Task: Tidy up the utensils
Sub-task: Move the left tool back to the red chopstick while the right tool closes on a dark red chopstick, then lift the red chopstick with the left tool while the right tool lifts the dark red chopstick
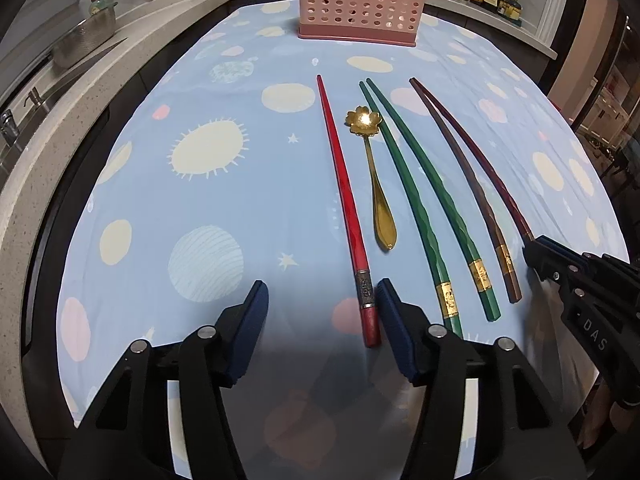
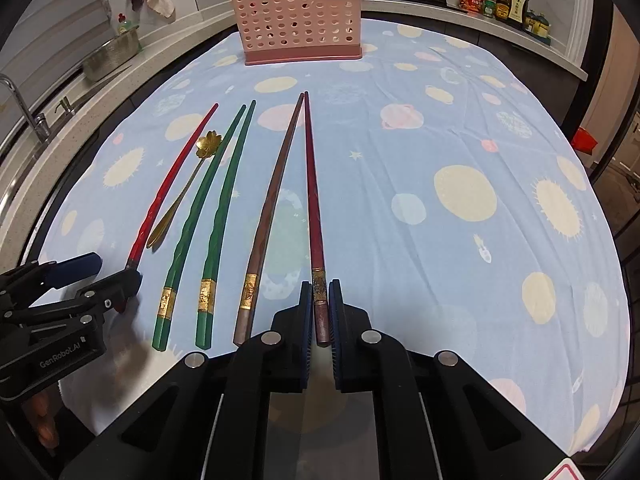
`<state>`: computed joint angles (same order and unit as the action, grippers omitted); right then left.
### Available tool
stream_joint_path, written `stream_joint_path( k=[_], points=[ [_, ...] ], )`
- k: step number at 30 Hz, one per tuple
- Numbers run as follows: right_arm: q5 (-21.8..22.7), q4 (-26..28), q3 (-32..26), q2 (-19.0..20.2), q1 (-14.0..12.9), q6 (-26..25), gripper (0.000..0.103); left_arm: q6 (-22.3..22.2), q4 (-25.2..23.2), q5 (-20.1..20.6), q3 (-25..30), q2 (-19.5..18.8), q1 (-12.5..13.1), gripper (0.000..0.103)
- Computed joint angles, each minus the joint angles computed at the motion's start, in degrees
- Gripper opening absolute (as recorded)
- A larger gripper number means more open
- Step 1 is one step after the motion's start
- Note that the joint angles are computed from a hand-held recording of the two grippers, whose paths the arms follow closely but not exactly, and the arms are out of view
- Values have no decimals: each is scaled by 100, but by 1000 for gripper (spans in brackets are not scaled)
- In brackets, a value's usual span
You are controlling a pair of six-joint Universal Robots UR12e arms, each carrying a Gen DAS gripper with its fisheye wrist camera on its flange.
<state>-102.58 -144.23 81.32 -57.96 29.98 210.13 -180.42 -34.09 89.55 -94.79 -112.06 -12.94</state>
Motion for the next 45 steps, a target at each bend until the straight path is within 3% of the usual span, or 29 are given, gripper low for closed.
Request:
stream_joint_path(
  k=[2, 7, 11, 27, 45],
  points=[
    [24, -20, 12, -6, -2, 5, 8, 10, 38, -34, -10, 5, 7, 37],
    [77, -66, 53, -27, -12, 29, 8, 32, 69, -182, -26, 18, 35, 16],
    [126, -119, 88, -49, -22, 43, 7, -39, 6, -322, -12, 29, 76, 7],
    [154, -657, 241, -265, -50, 266, 7, -337, 207, -724, 7, 214, 221, 7],
    [-185, -1666, -142, -370, -299, 286, 7, -750, 1175, -680, 648, 125, 365, 7]
  ],
)
